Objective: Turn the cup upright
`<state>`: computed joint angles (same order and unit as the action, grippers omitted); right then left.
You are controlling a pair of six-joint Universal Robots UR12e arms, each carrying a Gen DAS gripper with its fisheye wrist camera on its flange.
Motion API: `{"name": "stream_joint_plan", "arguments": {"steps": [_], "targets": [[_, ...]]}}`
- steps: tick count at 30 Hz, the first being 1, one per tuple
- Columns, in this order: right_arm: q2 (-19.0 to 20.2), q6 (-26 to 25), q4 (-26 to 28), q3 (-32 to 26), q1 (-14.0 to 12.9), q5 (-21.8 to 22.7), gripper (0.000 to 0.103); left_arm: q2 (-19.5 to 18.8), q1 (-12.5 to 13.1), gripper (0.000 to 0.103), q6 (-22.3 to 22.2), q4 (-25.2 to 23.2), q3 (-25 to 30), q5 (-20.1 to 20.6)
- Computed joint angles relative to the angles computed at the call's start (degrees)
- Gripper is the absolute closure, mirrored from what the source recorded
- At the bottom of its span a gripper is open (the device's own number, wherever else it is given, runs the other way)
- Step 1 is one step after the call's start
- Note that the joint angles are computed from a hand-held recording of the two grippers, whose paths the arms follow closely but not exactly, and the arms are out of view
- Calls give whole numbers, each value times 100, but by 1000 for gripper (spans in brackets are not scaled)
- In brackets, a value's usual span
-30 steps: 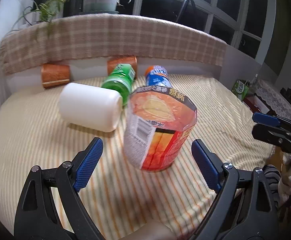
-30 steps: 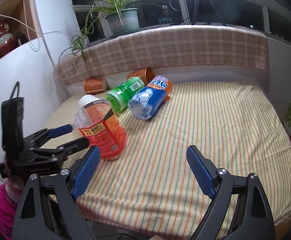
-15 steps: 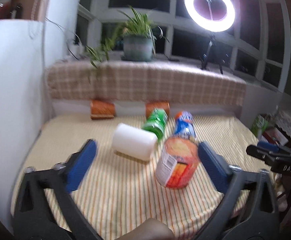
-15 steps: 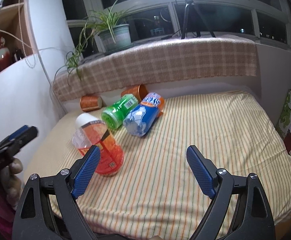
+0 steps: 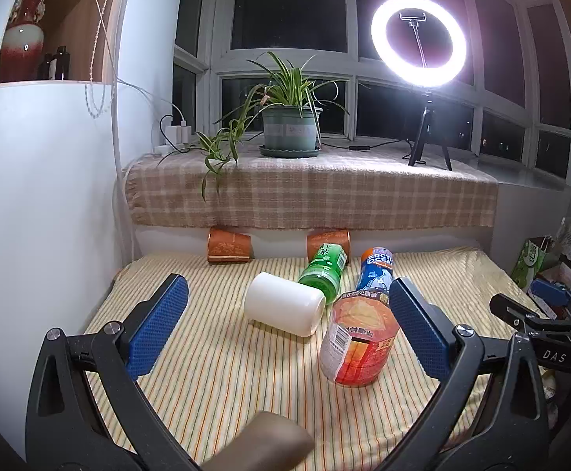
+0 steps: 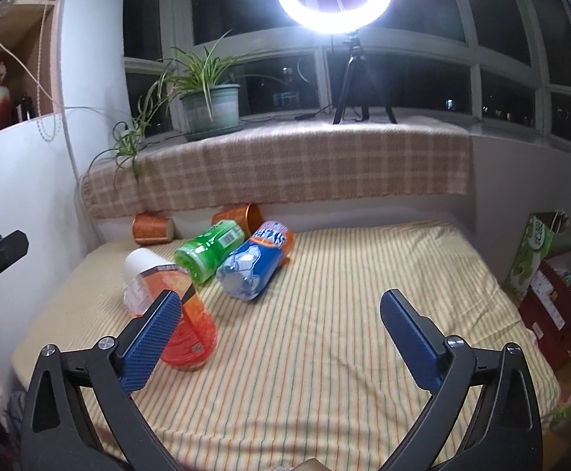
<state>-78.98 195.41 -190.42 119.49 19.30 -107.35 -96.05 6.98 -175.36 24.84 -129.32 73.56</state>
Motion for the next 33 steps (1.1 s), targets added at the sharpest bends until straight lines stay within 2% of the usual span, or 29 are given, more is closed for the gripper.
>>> {"name": "stream_joint_plan", "arguments": {"steps": [6, 33], "targets": [[37, -21, -119, -31, 50, -261, 2, -1, -57, 0, 1, 76, -4, 150], [16, 101, -14, -15, 28, -267, 1, 24, -52, 0, -13, 75, -18, 167]]}}
